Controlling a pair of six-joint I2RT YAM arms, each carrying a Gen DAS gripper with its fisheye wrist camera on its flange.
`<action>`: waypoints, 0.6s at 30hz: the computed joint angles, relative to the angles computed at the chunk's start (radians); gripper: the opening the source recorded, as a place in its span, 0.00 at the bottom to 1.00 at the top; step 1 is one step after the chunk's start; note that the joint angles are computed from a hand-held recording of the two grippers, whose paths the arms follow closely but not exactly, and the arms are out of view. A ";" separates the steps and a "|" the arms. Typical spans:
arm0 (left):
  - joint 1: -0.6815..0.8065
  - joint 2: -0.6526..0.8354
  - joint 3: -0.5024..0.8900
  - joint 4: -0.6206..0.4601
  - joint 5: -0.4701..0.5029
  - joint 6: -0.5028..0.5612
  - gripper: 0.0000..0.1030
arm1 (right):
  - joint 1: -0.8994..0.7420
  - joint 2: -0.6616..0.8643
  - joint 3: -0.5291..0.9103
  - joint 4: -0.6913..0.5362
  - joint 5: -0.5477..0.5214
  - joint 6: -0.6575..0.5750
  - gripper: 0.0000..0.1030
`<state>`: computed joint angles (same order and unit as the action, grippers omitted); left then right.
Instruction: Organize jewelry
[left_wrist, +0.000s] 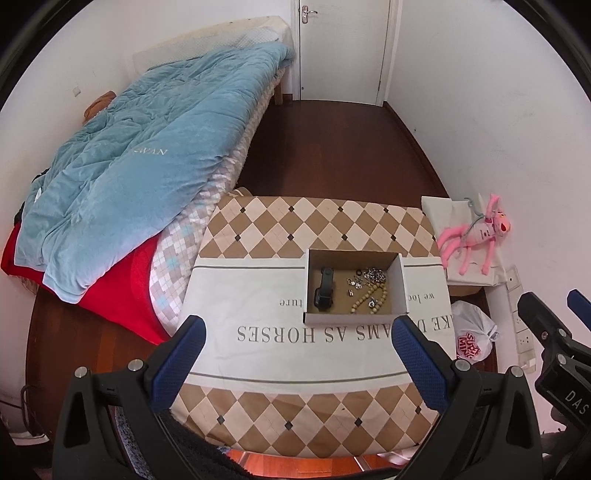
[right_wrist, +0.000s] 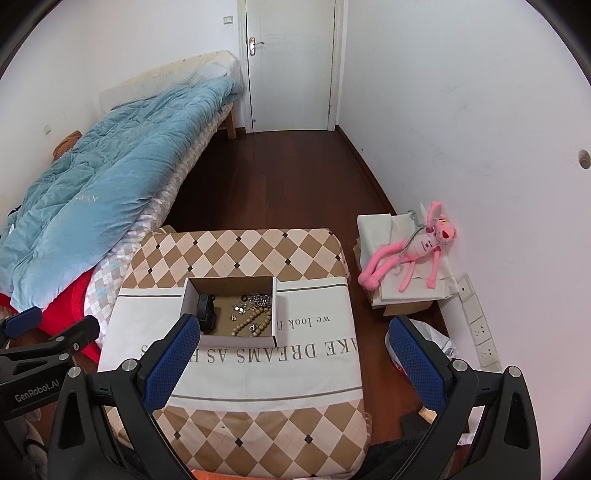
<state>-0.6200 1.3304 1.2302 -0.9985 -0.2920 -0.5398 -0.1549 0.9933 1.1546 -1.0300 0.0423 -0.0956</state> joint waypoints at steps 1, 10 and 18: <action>0.010 0.013 0.004 0.006 0.007 0.007 1.00 | 0.004 0.020 0.005 0.006 0.000 0.001 1.00; 0.047 0.079 0.013 0.028 0.017 0.039 1.00 | 0.043 0.121 0.013 0.030 0.003 0.015 1.00; 0.047 0.092 0.003 0.037 0.025 0.042 1.00 | 0.028 0.143 0.003 0.035 -0.003 0.005 1.00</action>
